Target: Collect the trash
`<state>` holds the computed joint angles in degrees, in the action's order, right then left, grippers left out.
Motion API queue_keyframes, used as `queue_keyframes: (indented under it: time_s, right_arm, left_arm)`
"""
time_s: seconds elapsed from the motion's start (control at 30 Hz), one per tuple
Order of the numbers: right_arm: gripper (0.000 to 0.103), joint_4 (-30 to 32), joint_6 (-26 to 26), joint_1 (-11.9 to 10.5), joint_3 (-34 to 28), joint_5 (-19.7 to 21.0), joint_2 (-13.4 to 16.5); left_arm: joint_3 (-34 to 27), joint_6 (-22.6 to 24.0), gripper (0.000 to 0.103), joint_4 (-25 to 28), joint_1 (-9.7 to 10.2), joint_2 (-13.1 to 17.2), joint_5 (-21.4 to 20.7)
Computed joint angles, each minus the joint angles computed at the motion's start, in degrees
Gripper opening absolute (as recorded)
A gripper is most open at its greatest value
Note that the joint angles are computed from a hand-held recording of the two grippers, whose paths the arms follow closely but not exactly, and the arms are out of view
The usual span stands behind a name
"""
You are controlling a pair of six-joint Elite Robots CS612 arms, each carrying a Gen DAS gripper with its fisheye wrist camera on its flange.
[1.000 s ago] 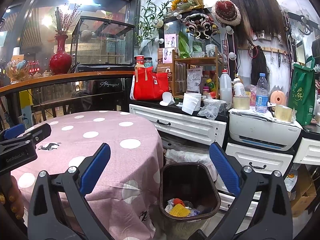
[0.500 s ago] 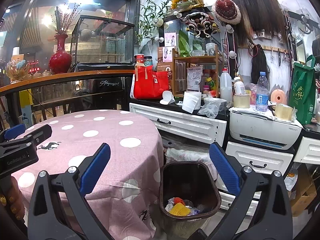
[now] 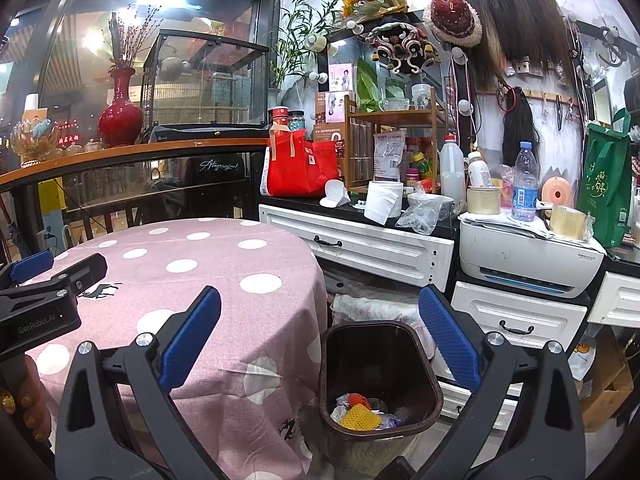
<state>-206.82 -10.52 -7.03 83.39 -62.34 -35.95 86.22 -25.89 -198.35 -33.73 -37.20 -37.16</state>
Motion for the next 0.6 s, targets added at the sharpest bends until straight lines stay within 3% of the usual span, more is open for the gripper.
queue_keyframes:
  time_s: [0.6]
  right_arm:
    - [0.097, 0.4, 0.0, 0.0, 0.1, 0.0, 0.0]
  left_arm:
    - [0.0, -0.4, 0.097, 0.7, 0.04, 0.1, -0.5]
